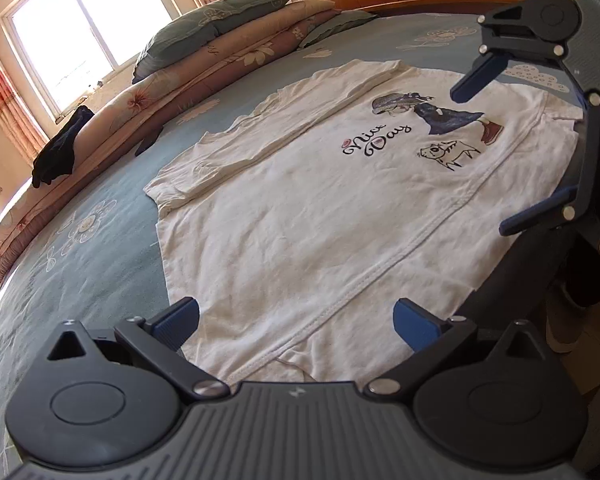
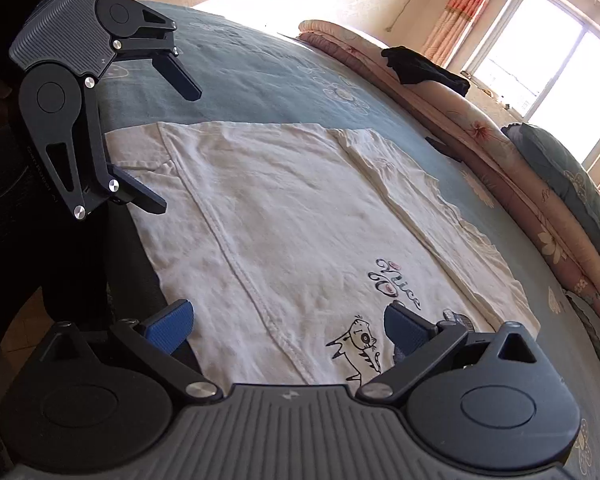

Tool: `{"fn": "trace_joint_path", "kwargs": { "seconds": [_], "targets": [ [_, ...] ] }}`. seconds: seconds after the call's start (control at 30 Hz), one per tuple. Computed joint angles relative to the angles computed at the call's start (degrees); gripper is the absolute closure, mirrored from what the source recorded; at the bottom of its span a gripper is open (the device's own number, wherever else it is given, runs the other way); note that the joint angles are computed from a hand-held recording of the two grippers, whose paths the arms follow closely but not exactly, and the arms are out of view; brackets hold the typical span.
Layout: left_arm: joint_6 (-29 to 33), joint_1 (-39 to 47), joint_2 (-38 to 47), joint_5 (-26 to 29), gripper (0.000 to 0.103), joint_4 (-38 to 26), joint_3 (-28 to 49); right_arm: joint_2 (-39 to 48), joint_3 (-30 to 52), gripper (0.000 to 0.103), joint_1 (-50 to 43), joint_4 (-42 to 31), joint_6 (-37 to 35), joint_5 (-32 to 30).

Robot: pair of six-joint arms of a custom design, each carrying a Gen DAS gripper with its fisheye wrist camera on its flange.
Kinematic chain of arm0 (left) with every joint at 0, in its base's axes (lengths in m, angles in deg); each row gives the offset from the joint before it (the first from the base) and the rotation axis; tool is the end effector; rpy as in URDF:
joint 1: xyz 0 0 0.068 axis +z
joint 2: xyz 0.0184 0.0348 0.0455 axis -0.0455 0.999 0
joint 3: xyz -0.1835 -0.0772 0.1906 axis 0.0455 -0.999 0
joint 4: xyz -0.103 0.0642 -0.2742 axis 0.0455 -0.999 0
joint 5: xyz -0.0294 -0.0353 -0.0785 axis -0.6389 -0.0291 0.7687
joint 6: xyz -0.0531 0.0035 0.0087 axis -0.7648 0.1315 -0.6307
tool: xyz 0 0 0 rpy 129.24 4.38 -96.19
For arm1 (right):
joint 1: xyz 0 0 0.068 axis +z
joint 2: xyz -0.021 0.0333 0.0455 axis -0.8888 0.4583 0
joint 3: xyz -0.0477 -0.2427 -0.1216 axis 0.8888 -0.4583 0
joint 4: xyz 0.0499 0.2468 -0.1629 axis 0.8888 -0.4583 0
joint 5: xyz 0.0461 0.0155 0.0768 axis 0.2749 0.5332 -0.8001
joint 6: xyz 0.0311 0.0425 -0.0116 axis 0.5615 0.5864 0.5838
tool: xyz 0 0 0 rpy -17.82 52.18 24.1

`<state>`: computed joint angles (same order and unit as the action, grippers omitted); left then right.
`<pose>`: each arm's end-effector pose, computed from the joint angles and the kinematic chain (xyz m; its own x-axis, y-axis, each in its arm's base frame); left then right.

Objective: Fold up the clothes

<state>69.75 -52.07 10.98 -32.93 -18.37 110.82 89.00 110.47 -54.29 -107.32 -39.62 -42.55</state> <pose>0.1562 -0.1455 0.1988 -0.6314 0.3873 -0.6718 0.1444 0.9099 0.3888 0.2430 0.0536 0.2067 0.0543 -0.7764 -0.6279 -0.8673 0.2750 -0.4150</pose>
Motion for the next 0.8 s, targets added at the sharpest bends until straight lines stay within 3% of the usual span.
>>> {"fn": "trace_joint_path", "kwargs": {
  "seconds": [0.17,0.43,0.8],
  "targets": [
    [0.4,-2.0,0.7,0.9,0.0,0.3,0.7,-2.1,-4.4,0.0,3.1,2.8,-4.8,5.6],
    [3.3,-3.1,5.6,4.1,0.001,6.5,1.9,-6.6,-7.0,0.0,2.0,4.1,-4.9,6.2],
    [5.9,-2.5,11.5,7.4,0.001,11.2,3.4,-4.4,-5.9,0.0,1.2,6.7,-4.4,7.1]
  ]
}}
